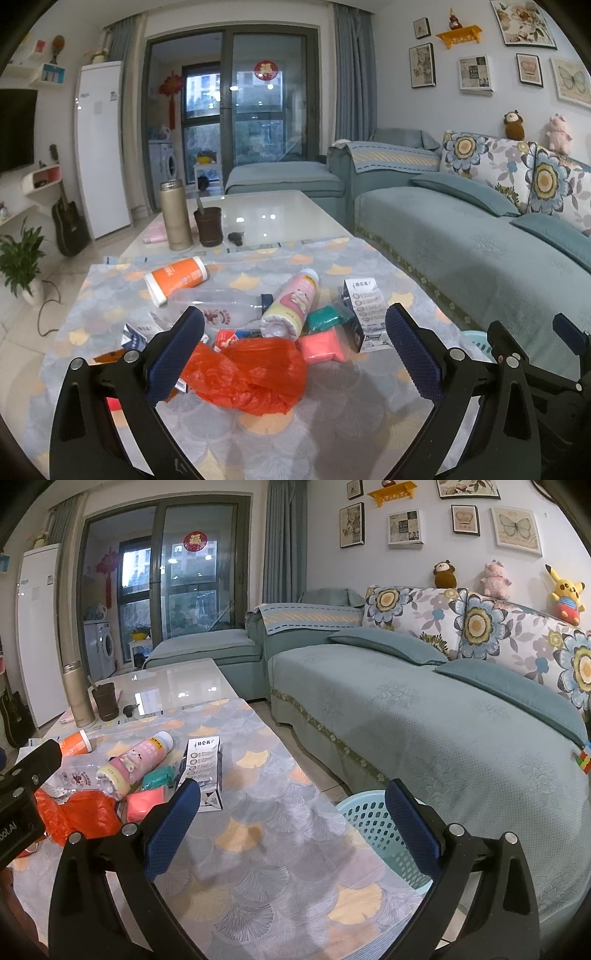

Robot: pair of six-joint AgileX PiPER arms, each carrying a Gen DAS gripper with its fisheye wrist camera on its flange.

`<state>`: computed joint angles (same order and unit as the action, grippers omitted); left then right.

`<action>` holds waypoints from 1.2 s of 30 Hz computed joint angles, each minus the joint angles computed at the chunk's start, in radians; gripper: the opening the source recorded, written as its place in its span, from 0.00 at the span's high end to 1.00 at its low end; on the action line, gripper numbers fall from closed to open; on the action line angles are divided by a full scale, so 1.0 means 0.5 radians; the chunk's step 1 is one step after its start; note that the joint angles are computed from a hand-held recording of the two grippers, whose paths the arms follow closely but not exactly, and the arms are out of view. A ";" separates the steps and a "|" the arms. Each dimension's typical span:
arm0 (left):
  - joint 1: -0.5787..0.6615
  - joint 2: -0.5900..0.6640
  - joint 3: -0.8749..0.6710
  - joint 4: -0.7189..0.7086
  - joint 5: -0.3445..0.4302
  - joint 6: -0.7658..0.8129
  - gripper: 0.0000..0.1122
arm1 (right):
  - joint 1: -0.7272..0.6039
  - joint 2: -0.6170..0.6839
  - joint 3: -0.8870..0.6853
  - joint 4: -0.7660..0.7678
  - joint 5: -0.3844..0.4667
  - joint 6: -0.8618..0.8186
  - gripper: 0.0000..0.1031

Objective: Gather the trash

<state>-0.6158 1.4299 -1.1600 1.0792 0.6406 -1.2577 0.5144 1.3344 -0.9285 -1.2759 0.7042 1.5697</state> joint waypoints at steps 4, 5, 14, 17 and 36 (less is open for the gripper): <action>-0.017 0.001 -0.006 -0.002 0.014 -0.008 0.15 | -0.005 0.008 0.000 0.003 -0.015 0.005 0.08; -0.022 0.002 -0.008 -0.003 0.018 -0.010 0.15 | -0.008 0.007 0.000 0.006 -0.018 0.000 0.08; -0.007 0.001 0.005 0.020 0.008 -0.024 0.15 | -0.024 0.021 -0.002 0.032 -0.047 -0.013 0.08; -0.006 0.000 0.007 0.019 0.005 -0.025 0.15 | -0.031 0.021 -0.003 0.044 -0.056 -0.023 0.08; -0.093 -0.011 0.011 0.039 0.082 -0.078 0.15 | -0.054 0.033 -0.019 0.116 -0.094 -0.091 0.08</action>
